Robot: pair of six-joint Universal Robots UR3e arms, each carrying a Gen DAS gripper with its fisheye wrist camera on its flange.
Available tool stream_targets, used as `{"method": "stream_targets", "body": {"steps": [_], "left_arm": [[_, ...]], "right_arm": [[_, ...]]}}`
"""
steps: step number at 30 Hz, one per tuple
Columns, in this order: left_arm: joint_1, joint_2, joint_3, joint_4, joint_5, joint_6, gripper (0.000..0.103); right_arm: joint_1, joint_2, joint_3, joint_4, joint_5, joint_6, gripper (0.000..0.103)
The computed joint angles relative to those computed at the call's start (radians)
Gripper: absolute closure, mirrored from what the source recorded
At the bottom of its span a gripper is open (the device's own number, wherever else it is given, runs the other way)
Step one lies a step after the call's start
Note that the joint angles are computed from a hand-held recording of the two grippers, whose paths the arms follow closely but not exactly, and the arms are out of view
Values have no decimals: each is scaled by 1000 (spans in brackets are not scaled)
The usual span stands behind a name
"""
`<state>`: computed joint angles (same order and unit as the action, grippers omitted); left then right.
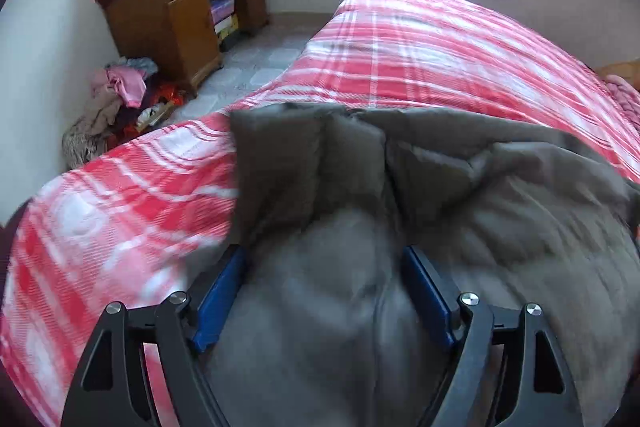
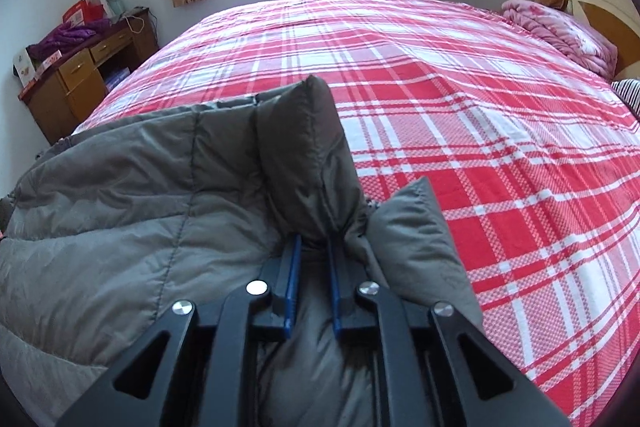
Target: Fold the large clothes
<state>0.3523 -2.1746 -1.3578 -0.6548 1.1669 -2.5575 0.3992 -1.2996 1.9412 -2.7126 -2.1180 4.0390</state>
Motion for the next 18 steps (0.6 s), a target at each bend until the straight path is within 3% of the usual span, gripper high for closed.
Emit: {"method": "stream_targets", "body": {"steps": [2, 4, 6, 7, 9, 12, 14, 16, 18], "left_arm": [[105, 136, -176, 75, -103, 38, 23], [222, 250, -313, 87, -200, 73, 23], [335, 334, -425, 60, -269, 84, 23], [362, 345, -442, 32, -288, 89, 23], [413, 356, -465, -82, -338, 114, 23], [469, 360, -470, -341, -423, 200, 23], [496, 373, -487, -469, -472, 262, 23], [506, 412, -548, -469, -485, 293, 23], [499, 465, -644, -346, -479, 286, 22]], "right_arm": [[16, -28, -42, 126, -13, 13, 90], [129, -18, -166, 328, -172, 111, 89], [241, 9, -242, 337, -286, 154, 88], [289, 34, -296, 297, -285, 119, 88], [336, 105, -411, 256, -263, 73, 88], [365, 293, -685, 202, -148, -35, 88], [362, 406, -836, 208, -85, -45, 88], [353, 514, -970, 274, -54, -28, 88], [325, 593, -1041, 350, 14, 11, 89]]}}
